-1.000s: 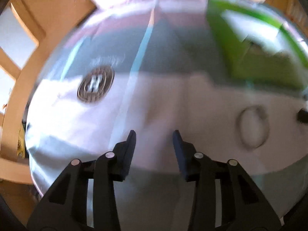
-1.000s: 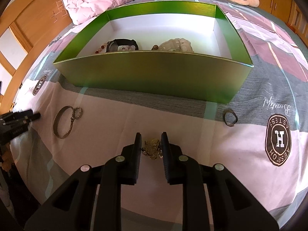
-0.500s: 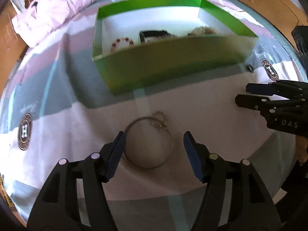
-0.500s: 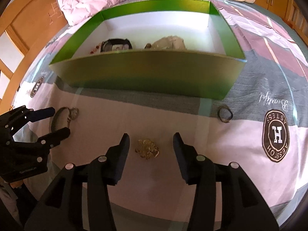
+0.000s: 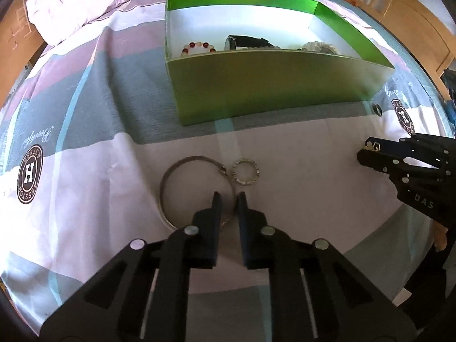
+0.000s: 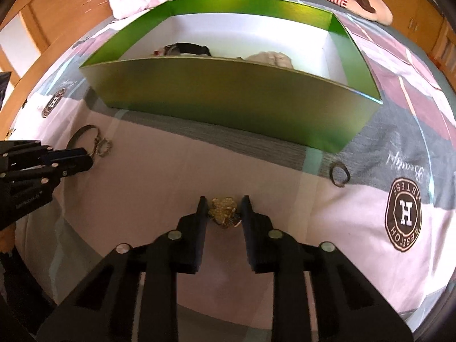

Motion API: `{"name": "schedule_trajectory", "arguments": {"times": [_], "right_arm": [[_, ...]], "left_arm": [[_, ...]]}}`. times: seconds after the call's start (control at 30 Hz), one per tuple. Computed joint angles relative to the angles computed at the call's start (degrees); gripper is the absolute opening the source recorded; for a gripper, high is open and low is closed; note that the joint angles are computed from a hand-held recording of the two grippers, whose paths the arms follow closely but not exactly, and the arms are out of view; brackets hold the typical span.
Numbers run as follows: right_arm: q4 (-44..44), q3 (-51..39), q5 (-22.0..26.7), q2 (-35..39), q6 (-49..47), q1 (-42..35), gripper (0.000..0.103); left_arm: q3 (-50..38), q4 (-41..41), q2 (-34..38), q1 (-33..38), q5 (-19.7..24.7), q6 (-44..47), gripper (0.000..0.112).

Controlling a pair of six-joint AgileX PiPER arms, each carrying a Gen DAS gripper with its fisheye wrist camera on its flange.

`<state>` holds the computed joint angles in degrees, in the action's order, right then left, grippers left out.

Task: Organize jewelry

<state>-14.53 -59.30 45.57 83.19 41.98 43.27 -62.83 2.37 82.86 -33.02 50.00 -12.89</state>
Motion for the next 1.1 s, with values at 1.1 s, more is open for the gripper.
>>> {"name": "schedule_trajectory", "arguments": {"times": [1.1], "right_arm": [[2.63, 0.96, -2.77, -2.56, -1.4, -1.31, 0.024]], "left_arm": [[-1.02, 7.04, -6.79, -3.74, -0.69, -7.01, 0.003]]}}
